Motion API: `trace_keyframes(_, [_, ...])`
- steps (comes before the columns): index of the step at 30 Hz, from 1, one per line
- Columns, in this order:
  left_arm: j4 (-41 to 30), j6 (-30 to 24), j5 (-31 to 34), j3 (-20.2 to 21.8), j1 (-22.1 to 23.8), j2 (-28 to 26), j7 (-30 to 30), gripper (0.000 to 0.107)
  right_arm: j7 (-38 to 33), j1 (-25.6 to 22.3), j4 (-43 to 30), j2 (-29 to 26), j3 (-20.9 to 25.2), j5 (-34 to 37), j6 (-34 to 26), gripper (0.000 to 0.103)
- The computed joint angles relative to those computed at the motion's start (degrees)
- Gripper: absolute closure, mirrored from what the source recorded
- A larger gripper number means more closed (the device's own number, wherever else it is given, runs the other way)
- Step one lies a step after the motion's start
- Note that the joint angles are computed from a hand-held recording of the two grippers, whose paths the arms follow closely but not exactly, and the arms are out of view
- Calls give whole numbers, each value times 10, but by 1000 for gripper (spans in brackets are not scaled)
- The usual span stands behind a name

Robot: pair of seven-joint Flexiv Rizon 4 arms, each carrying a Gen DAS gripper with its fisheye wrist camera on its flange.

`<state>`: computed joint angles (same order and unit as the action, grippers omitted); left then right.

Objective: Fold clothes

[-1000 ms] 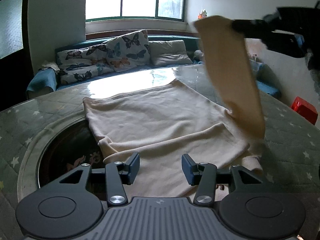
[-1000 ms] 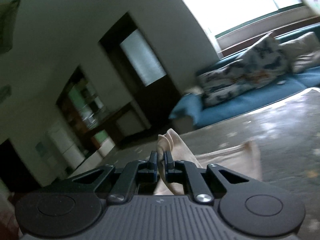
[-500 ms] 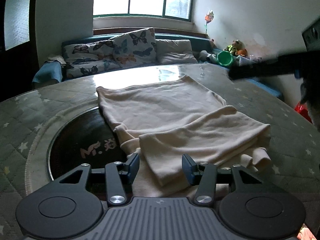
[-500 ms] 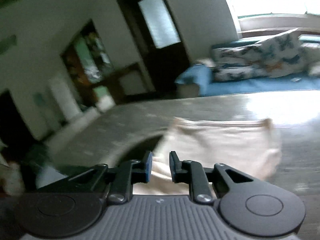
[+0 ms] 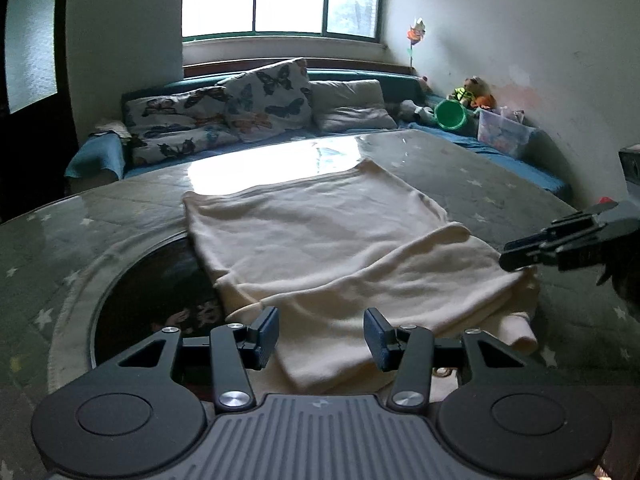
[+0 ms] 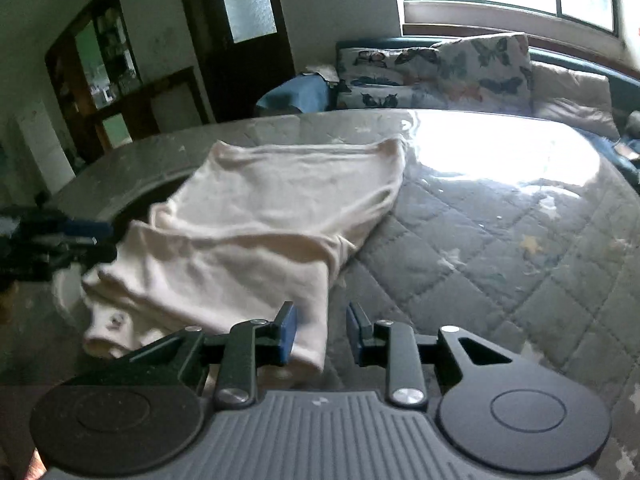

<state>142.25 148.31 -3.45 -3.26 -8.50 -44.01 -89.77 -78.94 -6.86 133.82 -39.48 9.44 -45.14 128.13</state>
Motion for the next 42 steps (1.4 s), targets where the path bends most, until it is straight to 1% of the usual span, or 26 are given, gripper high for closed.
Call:
trace_keyframes(1, [-4,-6,-2,-1,-1,-1,2,57,-24,19,5,2,-10,31,1,77])
trace_keyframes(2, [-8,-12,-4,-2,-2,-1,4,57,-27,22,5,1,-14,34,3,77])
trace_keyframes(6, [-17,-26,-3,-3,-2,-1,9,56,-10,0,-12,-3,4,14,14,77])
trace_keyframes(7, [-19,-28,-3,-3,-2,-1,10,56,-3,1,-20,-7,7,10,17,77])
trace_keyframes(10, [-23,-28,-2,-4,-3,-3,10,56,16,10,-47,-18,10,-1,20,76])
trace_keyframes(12, [-24,-30,-1,-4,-3,-3,9,56,16,30,-62,-26,4,9,18,76])
trace_keyframes(15, [-25,-32,1,-4,-2,-4,11,57,19,41,-79,-36,5,2,18,76])
trace_keyframes(17, [-25,-34,5,-5,1,-4,11,56,21,42,-88,-41,7,-13,21,76])
trace_keyframes(20, [-26,-35,8,-5,2,-6,11,56,63,16,-113,-50,19,-107,-1,76])
trace_keyframes(23, [-26,-32,11,-6,6,-8,9,56,47,36,-112,-43,0,-111,-16,76])
trace_keyframes(25, [-25,-30,12,-6,7,-9,7,56,32,45,-109,-42,-8,-97,-21,76])
trace_keyframes(28, [-25,-32,13,-5,8,-10,7,56,-8,61,-99,-37,-20,-61,-29,77])
trace_keyframes(31, [-25,-37,10,-5,7,-8,9,56,-85,110,-78,-24,-47,32,-24,77])
trace_keyframes(33, [-24,-34,11,-4,8,-8,8,56,-126,132,-72,-19,-57,82,-31,77])
trace_keyframes(36, [-23,-32,10,-4,7,-8,8,56,-131,106,-74,-19,-35,83,-41,76])
trace_keyframes(40, [-23,-35,13,-4,6,-7,12,56,-133,82,-72,-18,-11,90,-29,76])
trace_keyframes(42, [-23,-33,13,-4,4,-7,13,56,-115,47,-70,-19,12,48,-28,76])
